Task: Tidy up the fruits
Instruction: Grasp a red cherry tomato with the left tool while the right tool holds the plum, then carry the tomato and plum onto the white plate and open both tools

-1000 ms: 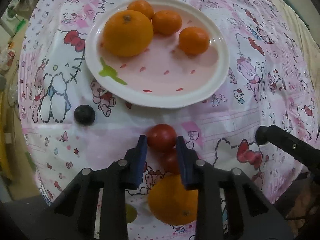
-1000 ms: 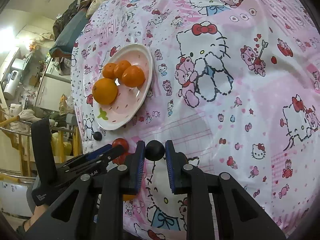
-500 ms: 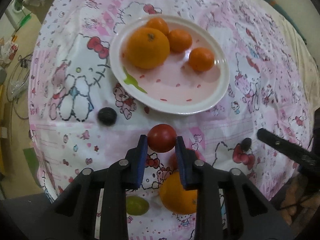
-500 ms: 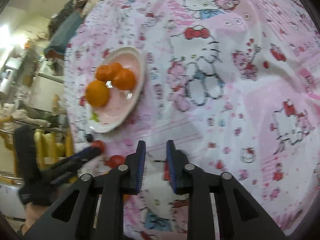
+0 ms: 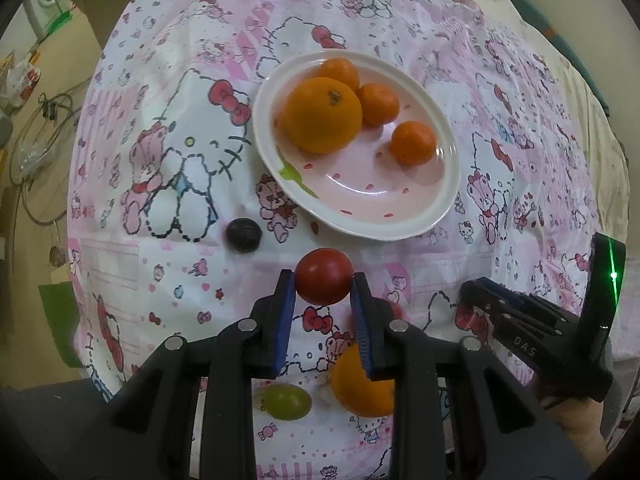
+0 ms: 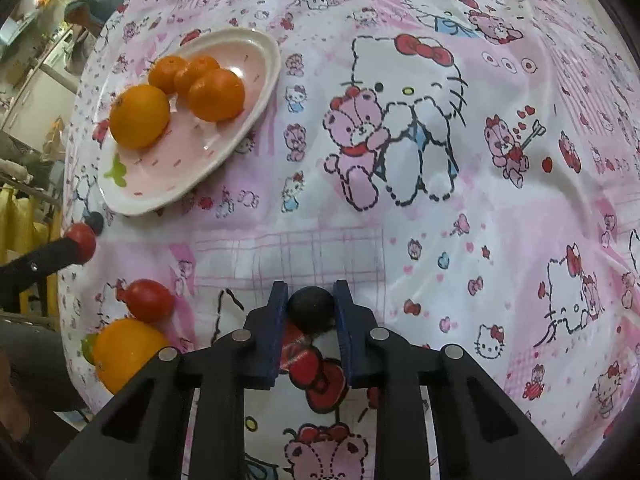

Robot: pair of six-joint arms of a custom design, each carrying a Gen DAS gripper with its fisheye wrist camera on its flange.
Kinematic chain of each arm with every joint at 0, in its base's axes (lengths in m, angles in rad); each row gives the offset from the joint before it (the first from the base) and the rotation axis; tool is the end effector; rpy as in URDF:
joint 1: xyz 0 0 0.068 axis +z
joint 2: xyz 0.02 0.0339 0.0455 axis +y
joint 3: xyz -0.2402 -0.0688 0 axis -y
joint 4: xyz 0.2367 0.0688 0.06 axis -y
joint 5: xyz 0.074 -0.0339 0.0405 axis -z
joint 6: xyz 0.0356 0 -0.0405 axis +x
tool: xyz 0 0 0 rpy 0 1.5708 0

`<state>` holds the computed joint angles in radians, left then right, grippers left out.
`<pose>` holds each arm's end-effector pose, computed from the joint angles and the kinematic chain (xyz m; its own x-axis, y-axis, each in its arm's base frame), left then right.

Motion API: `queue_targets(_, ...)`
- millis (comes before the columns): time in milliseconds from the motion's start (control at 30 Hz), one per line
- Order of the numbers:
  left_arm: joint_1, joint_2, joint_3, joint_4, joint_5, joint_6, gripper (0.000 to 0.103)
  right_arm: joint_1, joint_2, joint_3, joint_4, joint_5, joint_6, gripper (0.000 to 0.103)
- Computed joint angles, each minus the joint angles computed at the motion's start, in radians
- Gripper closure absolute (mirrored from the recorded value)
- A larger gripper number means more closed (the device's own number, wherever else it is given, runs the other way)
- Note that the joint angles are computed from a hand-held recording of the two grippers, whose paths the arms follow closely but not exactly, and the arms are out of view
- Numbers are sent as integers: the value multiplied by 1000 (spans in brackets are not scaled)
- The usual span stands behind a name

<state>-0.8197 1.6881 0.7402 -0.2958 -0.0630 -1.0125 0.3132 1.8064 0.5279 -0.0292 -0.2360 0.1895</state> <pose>0.1860 -0.1959 0.0911 -0.9494 -0.2235 -0.2208 -0.1690 0.9557 -0.2409 0.2162 0.0788 0.0328 -0.9695 -0.1215 -0.2129 -0.1780 0.9461 0.2707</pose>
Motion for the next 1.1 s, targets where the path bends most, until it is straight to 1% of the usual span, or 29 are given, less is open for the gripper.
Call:
queue_targets(67, 20, -29, -9, -16, -3, 8, 79, -30, -26, 2, -16, -59, 5, 79)
queue_targets(167, 80, -82, -11, -56, -15, 49, 79, -52, -98, 23, -53, -123, -2, 79)
queue_targets(267, 158, -104, 18, -91, -22, 117, 79, -68, -143, 68, -96, -170, -14, 79)
queue_targets(333, 212, -95, 45, -95, -21, 168, 79, -86, -136, 122, -112, -212, -9, 79)
queue_targets(467, 324, -28, 116, -70, 19, 265, 79, -109, -66, 246, -132, -252, 1, 79)
queue_targets(633, 399, 83, 207, -34, 56, 325, 79, -128, 55, 394, -154, -281, -2, 79)
queue_targets(700, 415, 149, 251, -23, 69, 335, 79, -128, 108, 451, -166, -277, -7, 79)
queue_targets(800, 436, 233, 299, 12, 119, 339, 79, -113, 208, 547, -191, -259, -16, 79)
queue_targets(900, 441, 303, 354, 16, 138, 347, 79, -91, 291, 622, -208, -236, -32, 79)
queue_targets(1100, 451, 360, 411, 28, 169, 337, 78, -70, 425, 765, -248, -230, -35, 79)
